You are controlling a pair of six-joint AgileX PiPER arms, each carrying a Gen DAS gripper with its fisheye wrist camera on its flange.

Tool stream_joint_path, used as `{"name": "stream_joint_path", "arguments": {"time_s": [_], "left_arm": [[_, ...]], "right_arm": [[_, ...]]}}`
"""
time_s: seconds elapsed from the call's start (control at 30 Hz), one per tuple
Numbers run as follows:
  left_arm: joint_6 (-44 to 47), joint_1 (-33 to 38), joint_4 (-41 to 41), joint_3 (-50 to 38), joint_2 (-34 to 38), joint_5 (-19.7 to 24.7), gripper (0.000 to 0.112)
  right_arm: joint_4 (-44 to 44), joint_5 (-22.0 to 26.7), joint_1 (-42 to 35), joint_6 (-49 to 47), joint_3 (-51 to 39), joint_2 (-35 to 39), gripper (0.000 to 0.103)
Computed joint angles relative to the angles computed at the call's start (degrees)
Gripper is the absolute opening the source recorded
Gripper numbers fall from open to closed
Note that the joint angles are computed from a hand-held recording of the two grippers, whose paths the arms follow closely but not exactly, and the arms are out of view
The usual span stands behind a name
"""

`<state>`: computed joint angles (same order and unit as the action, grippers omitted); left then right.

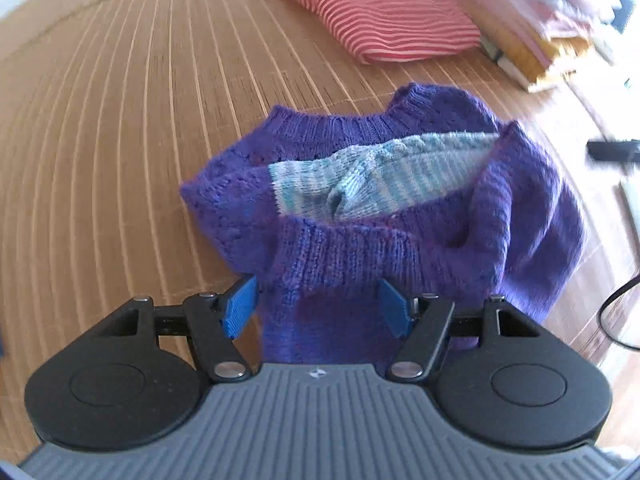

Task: Fold clothes
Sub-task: 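Open both grippers and regrasp the folded edge of the sweater, then fold the held edge again toward the collar with both grippers and release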

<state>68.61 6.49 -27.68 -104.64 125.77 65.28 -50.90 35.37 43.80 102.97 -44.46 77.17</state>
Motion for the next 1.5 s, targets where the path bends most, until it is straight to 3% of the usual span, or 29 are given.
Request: {"name": "stream_joint_path", "arguments": {"time_s": [0.17, 0.23, 0.33, 0.43, 0.47, 0.53, 0.6, 0.73, 0.93, 1.03, 1.13, 1.3, 1.43, 1.5], "left_arm": [[1.4, -0.85, 1.64, 2.32, 0.03, -3.77, 0.071], [1.21, -0.75, 1.31, 2.68, 0.26, -4.19, 0.071], [1.0, -0.71, 0.76, 3.84, -0.17, -5.43, 0.068], [2.68, -0.94, 0.41, 8.16, -2.52, -9.67, 0.048], [2.63, -0.95, 0.28, 9.17, -3.05, -10.71, 0.041], [1.64, -0.93, -0.02, 10.39, -3.73, -12.14, 0.028], [0.37, -0.56, -0.61, 10.53, -4.05, -12.09, 0.021], [1.06, 1.16, -2.86, 12.62, -6.38, -12.77, 0.014], [-0.35, 5.23, -6.89, 11.39, -8.91, -7.87, 0.013], [-1.01, 6.44, -8.41, 8.8, -9.23, -4.23, 0.013], [-0.03, 6.17, -9.89, 6.15, -9.27, -3.39, 0.013], [-0.48, 3.56, -10.2, -0.64, -5.32, -3.92, 0.013], [-1.19, 0.64, -7.2, -4.7, -0.75, -6.13, 0.016], [-2.7, -0.68, -4.65, -6.73, 1.76, -7.23, 0.02]], "right_arm": [[4.11, -3.19, -4.19, -19.58, -3.84, 4.8, 0.074], [4.57, -5.57, -6.24, -24.23, -4.74, 6.61, 0.072], [11.09, -12.03, -10.68, -30.28, -5.51, 9.22, 0.062], [7.25, -13.39, -10.87, -26.85, -6.52, 11.24, 0.057], [7.36, -13.16, -10.79, -26.84, -6.96, 11.79, 0.056], [9.83, -11.92, -10.76, -28.85, -8.28, 13.19, 0.04], [11.54, -10.76, -10.65, -30.03, -9.14, 13.96, 0.017], [7.28, -8.33, -8.66, -22.76, -7.42, 10.78, 0.012], [2.61, -1.48, -3.96, -12.29, -4.59, 2.26, 0.011], [3.13, 0.13, -3.56, -11.93, -4.78, -0.32, 0.01], [2.7, 1.93, -3.94, -13.37, -6.4, -0.96, 0.01], [1.66, 1.6, -7.78, -16.07, -10.07, 2.72, 0.01], [2.22, -2.19, -12.89, -17.56, -12.45, 8.81, 0.01], [3.87, -1.94, -14.76, -19.5, -14.52, 13.18, 0.018]]}}
